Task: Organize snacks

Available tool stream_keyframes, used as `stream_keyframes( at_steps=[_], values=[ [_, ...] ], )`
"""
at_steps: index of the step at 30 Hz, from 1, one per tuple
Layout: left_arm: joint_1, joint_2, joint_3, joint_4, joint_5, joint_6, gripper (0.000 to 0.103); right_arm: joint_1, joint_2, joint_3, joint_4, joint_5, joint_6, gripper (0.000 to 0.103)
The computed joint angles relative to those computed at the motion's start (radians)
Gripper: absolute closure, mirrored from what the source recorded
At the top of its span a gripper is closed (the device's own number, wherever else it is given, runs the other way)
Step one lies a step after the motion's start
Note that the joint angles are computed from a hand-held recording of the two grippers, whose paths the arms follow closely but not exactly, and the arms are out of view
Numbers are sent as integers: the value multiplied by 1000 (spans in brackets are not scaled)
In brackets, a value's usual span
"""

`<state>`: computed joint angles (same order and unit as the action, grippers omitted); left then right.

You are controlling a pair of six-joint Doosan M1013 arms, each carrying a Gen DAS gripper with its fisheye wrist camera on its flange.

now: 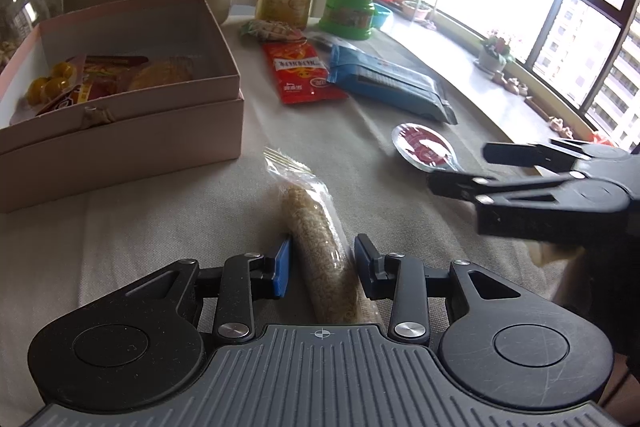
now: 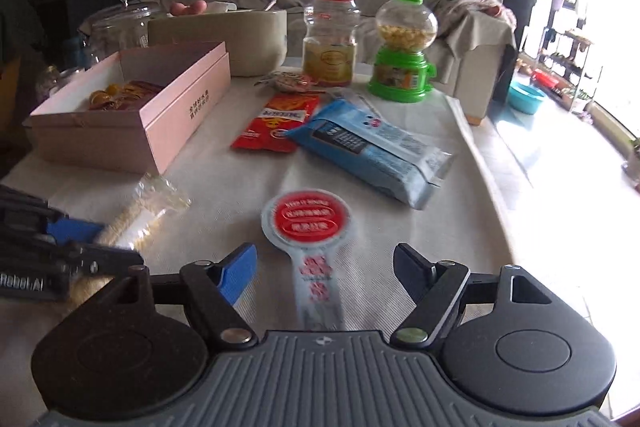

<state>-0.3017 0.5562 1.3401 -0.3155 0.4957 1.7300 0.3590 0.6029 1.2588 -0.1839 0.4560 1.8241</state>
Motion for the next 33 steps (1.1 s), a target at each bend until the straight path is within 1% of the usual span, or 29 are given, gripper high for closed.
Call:
stream_keyframes(
  at_steps=[2,4,5,6,10,11,12,14,16,19,22,25,27,31,33],
  values=[
    [3,-1,5,-24,-6,28,64,-6,30,-46,56,37,-26,27],
    [5,-3,13,-54,-17,59,64,-6,49,-72,55,53,-9,28],
    [7,-4,16,-67,-22,75,64,-6,51,-75,61,49,-23,37],
    [8,-5,18,-77,-24,88,64,-6,52,-76,80,49,-55,42],
    [8,-9,28,-101,-36,122,64,6,41,-64,36,50,-42,42],
    [8,-11,31,-112,-35,133,64,8,34,-57,24,53,-31,42],
    [10,-13,34,-136,-29,152,65,9,26,-49,39,57,-45,42],
    [18,-20,45,-217,-8,231,67,5,3,-29,110,67,-101,42],
    [24,-34,66,-296,14,311,68,6,-26,1,144,68,-128,42],
    [32,-70,119,-394,22,411,70,16,-74,45,160,50,-169,42],
    [46,-112,170,-493,7,487,70,33,-122,79,151,0,-223,42],
    [72,-161,211,-637,-43,578,70,49,-160,96,196,-84,-309,42],
    [87,-196,230,-735,-102,657,70,56,-176,91,290,-131,-416,42],
    [104,-255,246,-962,-248,924,70,73,-174,37,442,-181,-580,42],
    [110,-265,234,-1078,-299,1059,70,77,-157,-14,519,-174,-655,42]
  ],
)
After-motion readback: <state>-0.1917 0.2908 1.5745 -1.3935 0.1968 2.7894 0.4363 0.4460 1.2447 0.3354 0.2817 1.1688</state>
